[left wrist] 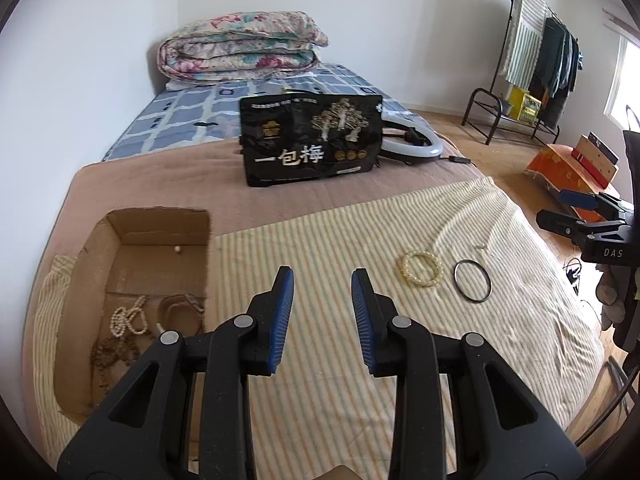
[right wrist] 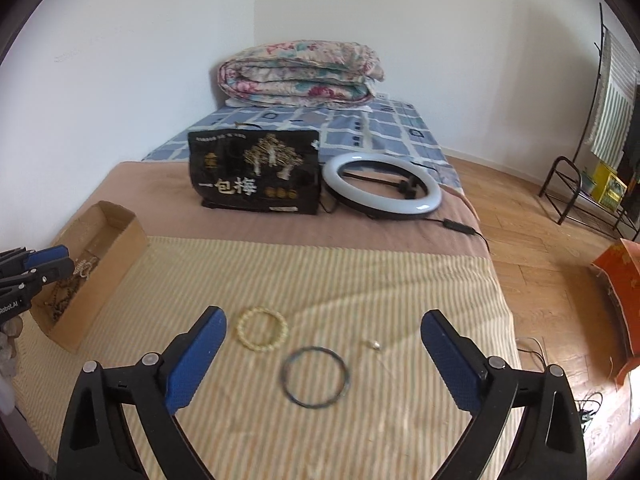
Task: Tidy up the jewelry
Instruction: 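Move both grippers back to the cream bead bracelet and blue bangle, then grasp the cream bead bracelet with the left gripper while the right gripper grasps the blue bangle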
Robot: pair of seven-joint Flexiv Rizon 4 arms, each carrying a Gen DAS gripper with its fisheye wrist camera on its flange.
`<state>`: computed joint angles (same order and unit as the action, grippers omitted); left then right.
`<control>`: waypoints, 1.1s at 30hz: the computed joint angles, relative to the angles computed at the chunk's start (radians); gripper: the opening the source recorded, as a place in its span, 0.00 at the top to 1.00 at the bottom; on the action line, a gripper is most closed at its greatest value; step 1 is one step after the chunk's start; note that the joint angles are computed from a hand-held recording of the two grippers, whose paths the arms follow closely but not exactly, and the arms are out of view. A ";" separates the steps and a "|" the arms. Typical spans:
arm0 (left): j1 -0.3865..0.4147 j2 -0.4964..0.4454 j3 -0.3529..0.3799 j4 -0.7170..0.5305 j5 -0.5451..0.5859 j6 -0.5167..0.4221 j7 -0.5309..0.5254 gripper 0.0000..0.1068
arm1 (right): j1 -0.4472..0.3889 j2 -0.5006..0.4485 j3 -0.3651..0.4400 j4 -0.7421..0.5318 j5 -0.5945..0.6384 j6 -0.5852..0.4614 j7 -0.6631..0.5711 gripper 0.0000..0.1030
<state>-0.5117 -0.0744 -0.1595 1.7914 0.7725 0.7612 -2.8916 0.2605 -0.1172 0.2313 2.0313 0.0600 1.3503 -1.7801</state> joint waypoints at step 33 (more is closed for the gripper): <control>-0.092 -0.469 0.174 -0.290 -0.371 0.251 0.342 0.70 | -0.113 -0.172 0.082 -0.018 0.283 0.004 -0.310 0.00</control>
